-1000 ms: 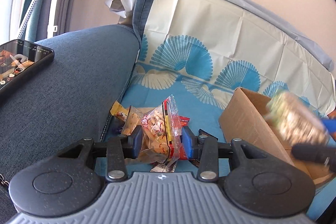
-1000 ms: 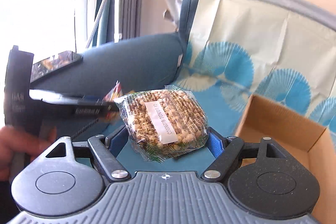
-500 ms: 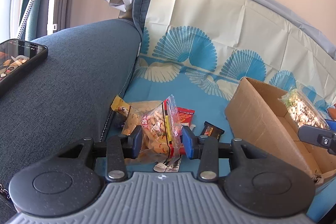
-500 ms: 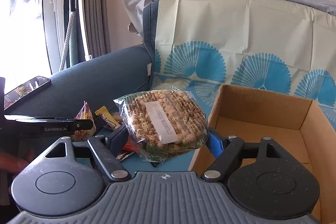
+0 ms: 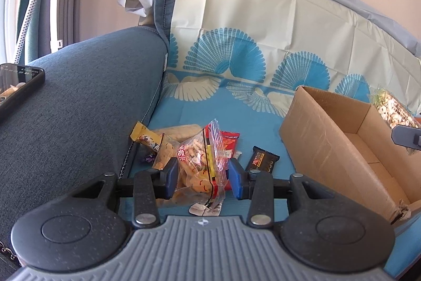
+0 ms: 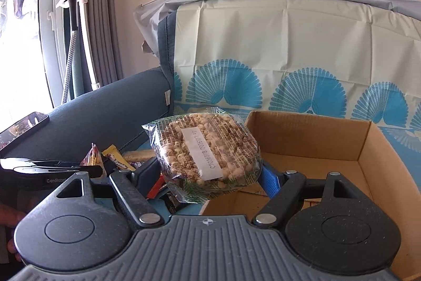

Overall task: Organize snacks
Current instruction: 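Carry both bags over the box and open both tools to drop them in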

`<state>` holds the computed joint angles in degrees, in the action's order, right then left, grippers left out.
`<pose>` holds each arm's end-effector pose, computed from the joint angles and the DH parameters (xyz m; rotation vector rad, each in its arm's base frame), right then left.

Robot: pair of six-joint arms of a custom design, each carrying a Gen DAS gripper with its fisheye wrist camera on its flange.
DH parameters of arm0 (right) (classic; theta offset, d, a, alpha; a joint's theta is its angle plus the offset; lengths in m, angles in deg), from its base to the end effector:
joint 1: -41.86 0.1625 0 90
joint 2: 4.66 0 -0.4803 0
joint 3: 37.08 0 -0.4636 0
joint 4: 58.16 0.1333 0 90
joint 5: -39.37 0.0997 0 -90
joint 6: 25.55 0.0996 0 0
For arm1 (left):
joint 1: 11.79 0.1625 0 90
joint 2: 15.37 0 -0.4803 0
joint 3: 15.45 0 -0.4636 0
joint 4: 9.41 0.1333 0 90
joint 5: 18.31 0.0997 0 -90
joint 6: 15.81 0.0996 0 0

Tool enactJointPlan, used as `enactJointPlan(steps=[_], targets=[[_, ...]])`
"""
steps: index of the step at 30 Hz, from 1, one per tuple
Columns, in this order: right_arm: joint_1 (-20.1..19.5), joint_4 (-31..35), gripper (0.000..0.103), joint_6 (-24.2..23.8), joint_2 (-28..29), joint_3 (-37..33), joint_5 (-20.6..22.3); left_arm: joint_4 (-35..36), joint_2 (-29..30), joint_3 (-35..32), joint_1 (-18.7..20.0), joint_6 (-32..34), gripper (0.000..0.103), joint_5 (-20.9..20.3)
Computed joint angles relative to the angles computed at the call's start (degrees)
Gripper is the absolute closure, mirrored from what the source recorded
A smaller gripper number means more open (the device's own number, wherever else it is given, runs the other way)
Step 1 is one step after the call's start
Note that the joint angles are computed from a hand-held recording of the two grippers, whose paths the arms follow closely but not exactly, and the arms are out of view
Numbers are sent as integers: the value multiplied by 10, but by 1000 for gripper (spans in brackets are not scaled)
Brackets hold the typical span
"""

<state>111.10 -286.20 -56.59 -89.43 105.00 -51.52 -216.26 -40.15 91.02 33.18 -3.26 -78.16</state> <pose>-0.0216 -0.4287 0.3330 0.1689 -2.0275 1.5487 -0.3191 -0.5779 -0.1079 1.0719 2.4176 -1.0000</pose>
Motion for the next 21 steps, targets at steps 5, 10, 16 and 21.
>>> enactJointPlan(steps=[5,10,16,21], targets=[[-15,-8,23,19,-12,1,-12,21,-17,9,-2,-44,58,-9],[-19,-18,32,25,-12,-6,-60,52,-27,10,-18,-91,58,-2],[-35,-10,36,63,-19,-14,-92,54,-17,-16,-52,-78,59,-44],[-41,-17,35,110,-15,-26,-140,71,4,-47,-82,-74,58,-110]])
